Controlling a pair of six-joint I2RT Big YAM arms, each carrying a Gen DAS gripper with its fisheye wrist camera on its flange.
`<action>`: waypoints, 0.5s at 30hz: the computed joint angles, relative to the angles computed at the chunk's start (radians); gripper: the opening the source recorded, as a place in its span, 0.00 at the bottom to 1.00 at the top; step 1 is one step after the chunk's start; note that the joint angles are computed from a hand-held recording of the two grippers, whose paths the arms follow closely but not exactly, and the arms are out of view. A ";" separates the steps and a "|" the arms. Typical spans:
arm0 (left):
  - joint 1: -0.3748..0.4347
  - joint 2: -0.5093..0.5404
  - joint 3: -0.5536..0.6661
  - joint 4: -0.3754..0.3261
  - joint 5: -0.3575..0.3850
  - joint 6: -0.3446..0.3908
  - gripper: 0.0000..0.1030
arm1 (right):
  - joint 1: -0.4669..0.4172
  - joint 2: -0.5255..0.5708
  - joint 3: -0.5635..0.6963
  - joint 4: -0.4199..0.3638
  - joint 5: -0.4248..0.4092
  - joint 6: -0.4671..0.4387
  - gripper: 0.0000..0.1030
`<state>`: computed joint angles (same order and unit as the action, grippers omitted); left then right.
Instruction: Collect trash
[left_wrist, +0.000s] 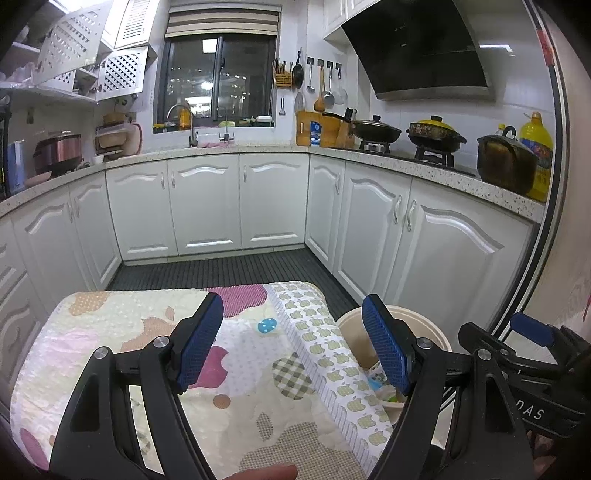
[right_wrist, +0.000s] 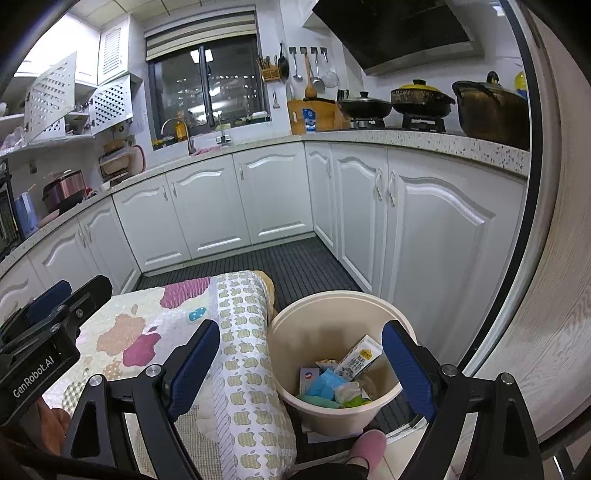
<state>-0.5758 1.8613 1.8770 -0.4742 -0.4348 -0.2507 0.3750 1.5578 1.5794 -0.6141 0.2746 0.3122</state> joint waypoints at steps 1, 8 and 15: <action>-0.001 0.000 0.000 0.000 -0.003 0.001 0.75 | 0.001 0.000 -0.001 0.003 0.002 0.000 0.85; -0.004 -0.006 -0.012 0.015 -0.015 0.005 0.75 | 0.003 -0.001 -0.002 0.007 0.013 -0.005 0.85; -0.004 -0.001 -0.003 0.002 -0.011 -0.002 0.75 | 0.009 0.001 0.000 0.006 0.029 -0.020 0.88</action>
<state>-0.5800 1.8599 1.8738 -0.4717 -0.4457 -0.2523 0.3841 1.5584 1.5798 -0.6082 0.3041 0.2920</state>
